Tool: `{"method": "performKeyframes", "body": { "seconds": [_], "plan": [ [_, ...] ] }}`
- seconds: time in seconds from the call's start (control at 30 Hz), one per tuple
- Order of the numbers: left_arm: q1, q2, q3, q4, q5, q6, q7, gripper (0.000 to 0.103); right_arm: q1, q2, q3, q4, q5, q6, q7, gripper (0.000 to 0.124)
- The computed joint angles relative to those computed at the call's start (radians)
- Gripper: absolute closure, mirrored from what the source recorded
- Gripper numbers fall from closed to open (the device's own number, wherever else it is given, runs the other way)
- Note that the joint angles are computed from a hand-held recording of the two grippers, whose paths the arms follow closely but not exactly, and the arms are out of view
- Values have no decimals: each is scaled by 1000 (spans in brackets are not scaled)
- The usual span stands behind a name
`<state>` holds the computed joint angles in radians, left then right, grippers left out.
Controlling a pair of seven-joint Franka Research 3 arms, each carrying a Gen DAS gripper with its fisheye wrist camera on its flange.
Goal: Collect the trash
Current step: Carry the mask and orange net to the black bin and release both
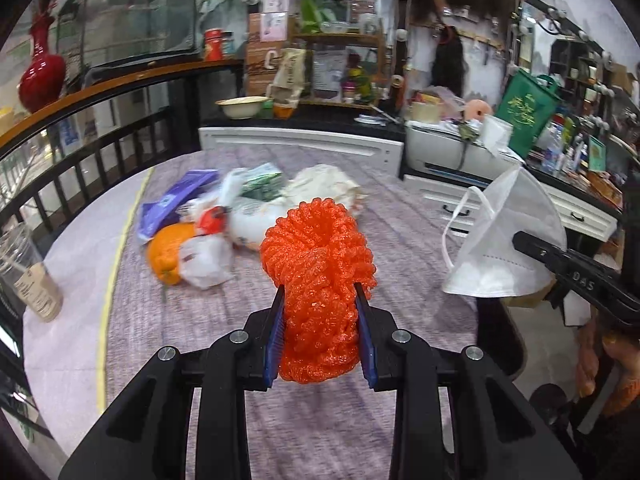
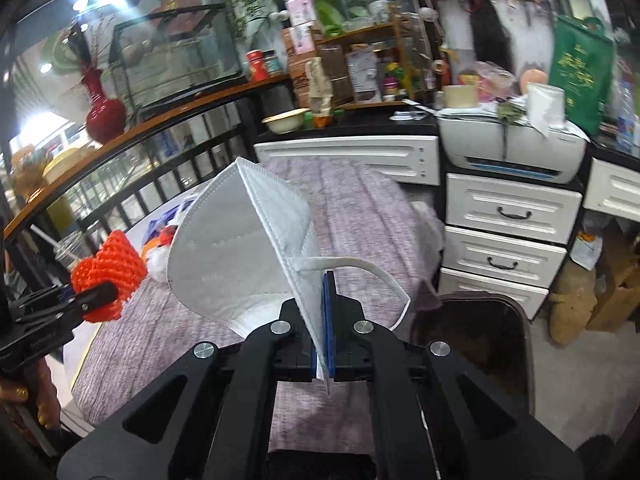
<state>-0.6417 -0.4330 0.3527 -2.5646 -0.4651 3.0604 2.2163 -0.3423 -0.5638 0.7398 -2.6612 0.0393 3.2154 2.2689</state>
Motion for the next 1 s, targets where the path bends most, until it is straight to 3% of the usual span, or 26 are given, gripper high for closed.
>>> {"method": "performKeyframes", "body": {
  "seconds": [0.3,0.57,0.8,0.93,1.0],
  "plan": [
    [-114,24,-23,14,-51,-9,45,72,-37,-26,-57,-116,27,-37,70,120],
    [-130,96,-91,69,-137,-26,119,72,-183,177,-21,-107,-81,-65,132,120],
    [-47,183,-202,127,-182,-69,144,72,-460,373,175,-56,-270,-83,260,120],
    [19,225,-274,160,-171,-111,121,72,-709,453,386,-23,-458,-110,409,119],
    [50,239,-310,169,-160,-119,111,72,-774,484,437,-18,-525,-114,468,111]
  ]
}}
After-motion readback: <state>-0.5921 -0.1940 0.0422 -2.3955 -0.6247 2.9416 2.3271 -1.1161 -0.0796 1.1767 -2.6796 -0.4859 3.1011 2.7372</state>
